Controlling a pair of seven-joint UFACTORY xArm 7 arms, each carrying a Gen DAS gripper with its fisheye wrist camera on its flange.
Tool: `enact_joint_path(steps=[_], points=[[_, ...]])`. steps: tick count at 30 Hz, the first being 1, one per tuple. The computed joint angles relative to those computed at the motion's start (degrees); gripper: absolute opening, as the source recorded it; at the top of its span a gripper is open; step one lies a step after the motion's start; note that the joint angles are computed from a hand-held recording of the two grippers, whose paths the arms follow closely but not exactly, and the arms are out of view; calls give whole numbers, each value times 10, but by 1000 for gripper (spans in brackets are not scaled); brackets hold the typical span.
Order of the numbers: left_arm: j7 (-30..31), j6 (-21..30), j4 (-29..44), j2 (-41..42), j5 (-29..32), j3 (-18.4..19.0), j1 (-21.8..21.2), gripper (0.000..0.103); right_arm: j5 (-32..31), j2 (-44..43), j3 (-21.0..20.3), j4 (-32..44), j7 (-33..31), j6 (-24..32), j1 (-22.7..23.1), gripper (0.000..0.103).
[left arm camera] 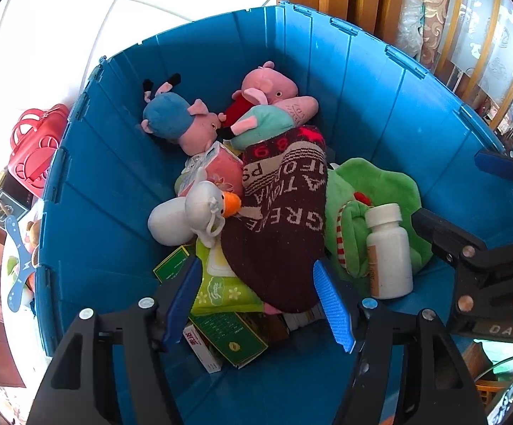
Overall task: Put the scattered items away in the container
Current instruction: 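Open both grippers to drop the hat and bottle into the bin, then withdraw both grippers from the bin back over the bed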
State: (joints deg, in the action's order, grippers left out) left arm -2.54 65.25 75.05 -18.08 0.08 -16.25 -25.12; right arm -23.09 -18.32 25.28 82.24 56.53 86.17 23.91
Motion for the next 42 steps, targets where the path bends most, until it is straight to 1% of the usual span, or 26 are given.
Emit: enact_joint_path(steps=[12,21,26,30,34,37,39,42], points=[[0,-6,-30,-38,-3,4,5,64,7,-12,14,3,10,13,4,103],[5,-5,-45,-66,-13,7,10,64,13,-19,20,-3,15,5,3,103],[20,-8,-55,-89,-25,18,14,64,-3,-3,33,21,27,15,4,103],[44,-12,-68,-119,-43,38,20,64,-31,30,53,63,46,39,13,103],[81,-14,-83,-156,-61,68,32,64,-84,93,78,135,74,80,42,103],[120,-9,-97,-187,-75,99,44,64,-146,164,104,212,103,123,80,103],[149,-4,-102,-205,-81,121,57,64,-199,223,117,276,121,157,121,103],[198,8,-109,-228,-88,159,78,65,-288,318,119,390,142,209,210,103]])
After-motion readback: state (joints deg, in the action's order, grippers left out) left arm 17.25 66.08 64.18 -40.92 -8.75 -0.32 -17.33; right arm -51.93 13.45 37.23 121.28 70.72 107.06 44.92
